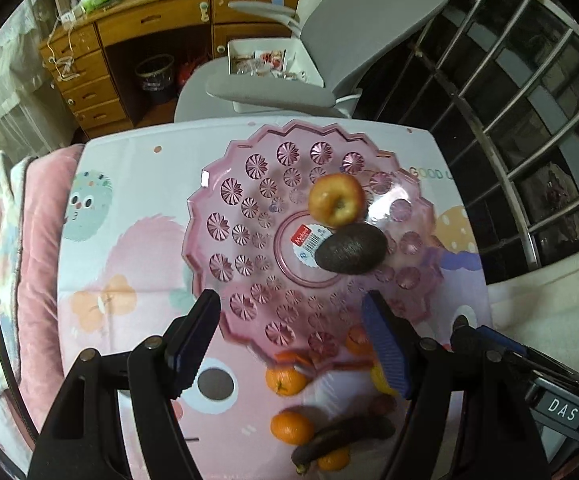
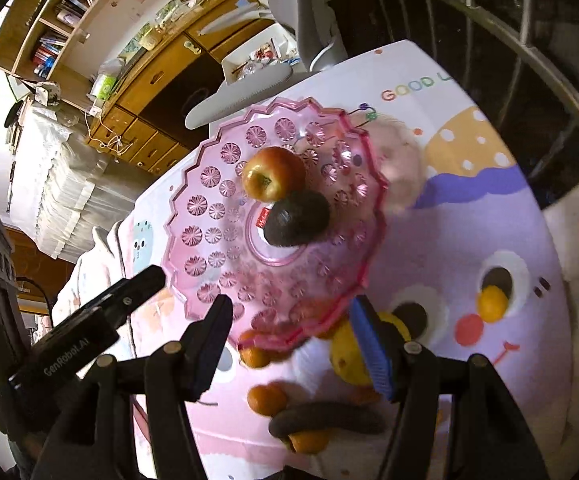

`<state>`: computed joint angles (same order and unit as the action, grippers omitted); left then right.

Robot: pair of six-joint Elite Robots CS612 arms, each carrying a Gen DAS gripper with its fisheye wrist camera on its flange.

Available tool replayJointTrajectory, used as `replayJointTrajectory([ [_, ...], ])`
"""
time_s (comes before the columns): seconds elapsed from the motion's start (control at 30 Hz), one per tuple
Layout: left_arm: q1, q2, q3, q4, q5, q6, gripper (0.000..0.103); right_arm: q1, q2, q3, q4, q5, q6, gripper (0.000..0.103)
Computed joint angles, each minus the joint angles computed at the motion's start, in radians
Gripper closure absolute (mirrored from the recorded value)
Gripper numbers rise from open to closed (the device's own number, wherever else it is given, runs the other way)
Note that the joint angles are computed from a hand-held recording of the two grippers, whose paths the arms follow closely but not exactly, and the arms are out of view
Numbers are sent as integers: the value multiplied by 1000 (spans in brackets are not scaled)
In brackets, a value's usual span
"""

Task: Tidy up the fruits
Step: 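Withdraw both tools from the bowl back toward the fruit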

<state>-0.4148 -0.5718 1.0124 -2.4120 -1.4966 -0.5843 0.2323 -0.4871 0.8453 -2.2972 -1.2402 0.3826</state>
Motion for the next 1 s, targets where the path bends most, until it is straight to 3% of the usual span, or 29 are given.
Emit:
replayJointTrajectory([
  [0.17, -32, -60, 97, -34, 35, -14, 31, -11, -86, 157, -89, -8, 3, 40],
  [0.47, -86, -167, 281, -97, 83, -104, 31, -28, -193, 354, -199, -8, -43, 40],
  [0.7, -119, -218, 362, -94, 108, -130, 26, -34, -241, 466, -292, -8, -82, 40],
  [1.0, -142, -255, 405, -54, 130, -95, 22, -41, -262, 571, -406, -11, -104, 40],
])
